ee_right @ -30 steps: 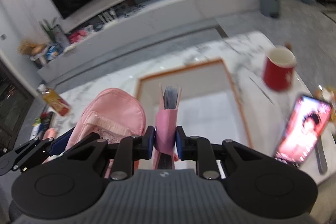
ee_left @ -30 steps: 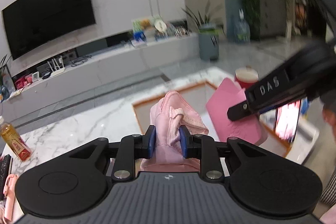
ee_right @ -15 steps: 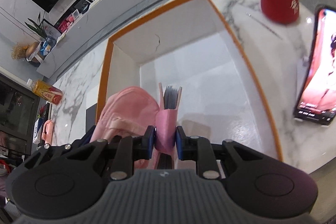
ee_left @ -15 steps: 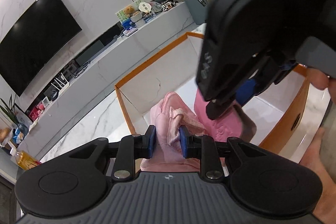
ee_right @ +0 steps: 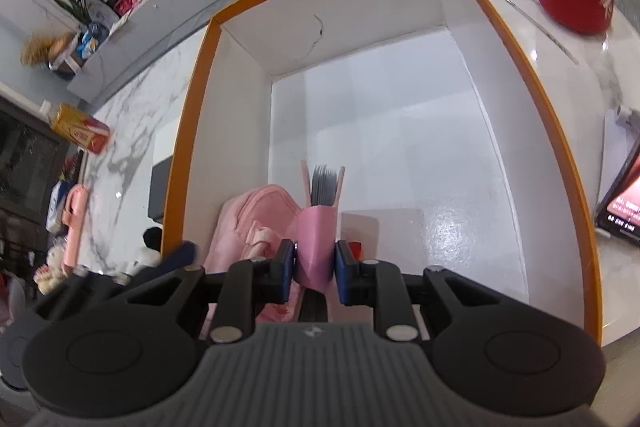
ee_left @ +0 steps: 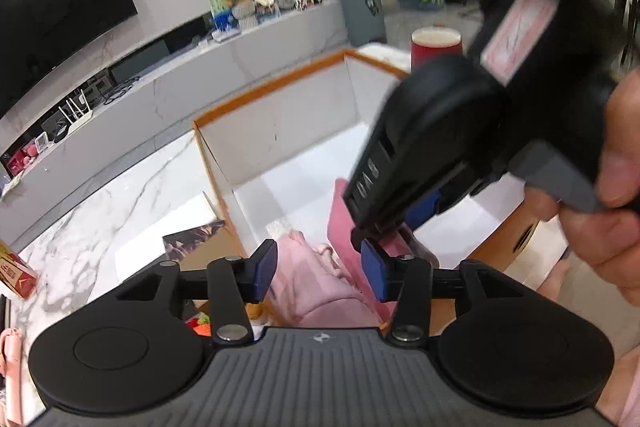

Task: Organize objects
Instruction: 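Lower the pink wallet into the box beside the backpack and open both grippers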

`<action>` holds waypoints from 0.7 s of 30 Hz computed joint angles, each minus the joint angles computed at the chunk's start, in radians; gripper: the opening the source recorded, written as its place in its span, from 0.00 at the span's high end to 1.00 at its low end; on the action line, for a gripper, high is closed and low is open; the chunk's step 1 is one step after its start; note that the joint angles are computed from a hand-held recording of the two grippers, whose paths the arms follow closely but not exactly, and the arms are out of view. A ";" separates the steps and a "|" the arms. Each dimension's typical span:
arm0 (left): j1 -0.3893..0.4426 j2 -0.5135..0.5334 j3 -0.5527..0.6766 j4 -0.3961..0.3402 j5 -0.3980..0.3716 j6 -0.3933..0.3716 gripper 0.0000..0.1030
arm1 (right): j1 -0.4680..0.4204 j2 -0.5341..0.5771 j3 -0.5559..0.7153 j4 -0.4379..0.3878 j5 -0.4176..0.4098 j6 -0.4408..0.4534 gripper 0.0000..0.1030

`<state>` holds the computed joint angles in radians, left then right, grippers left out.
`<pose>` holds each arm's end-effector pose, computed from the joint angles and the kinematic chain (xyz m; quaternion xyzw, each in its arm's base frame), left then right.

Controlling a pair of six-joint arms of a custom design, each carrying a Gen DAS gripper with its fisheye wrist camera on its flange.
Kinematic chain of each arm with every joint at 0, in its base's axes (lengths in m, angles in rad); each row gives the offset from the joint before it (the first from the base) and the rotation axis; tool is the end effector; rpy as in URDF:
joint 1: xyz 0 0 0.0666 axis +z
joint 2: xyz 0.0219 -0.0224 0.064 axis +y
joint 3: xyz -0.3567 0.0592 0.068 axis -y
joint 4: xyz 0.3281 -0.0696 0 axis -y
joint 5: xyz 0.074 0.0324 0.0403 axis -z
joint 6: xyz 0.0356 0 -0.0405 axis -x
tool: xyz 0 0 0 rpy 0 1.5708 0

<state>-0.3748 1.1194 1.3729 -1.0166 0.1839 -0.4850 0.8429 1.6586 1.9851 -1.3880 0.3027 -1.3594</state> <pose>0.2987 -0.1249 0.4880 0.4144 0.8173 -0.0628 0.3954 0.3303 0.3541 0.4908 0.2810 0.9153 0.1560 0.2428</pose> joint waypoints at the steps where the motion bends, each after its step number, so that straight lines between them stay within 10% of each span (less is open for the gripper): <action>1: 0.025 -0.003 0.009 -0.010 0.032 0.003 0.46 | -0.002 0.008 0.012 -0.010 -0.005 0.011 0.78; 8: 0.188 0.027 0.108 -0.162 0.224 0.090 0.39 | -0.005 0.078 0.122 -0.118 -0.043 0.094 0.78; 13: 0.244 0.100 0.160 -0.258 0.314 0.103 0.60 | -0.008 0.137 0.204 -0.180 -0.067 0.112 0.78; 21: 0.255 0.125 0.156 -0.331 0.334 0.084 0.65 | 0.001 0.185 0.272 -0.222 -0.081 0.115 0.76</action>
<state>-0.1196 1.2444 1.5285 -1.3472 0.5174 -0.4005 0.8439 1.8439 2.2570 -1.6101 0.2219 -1.2443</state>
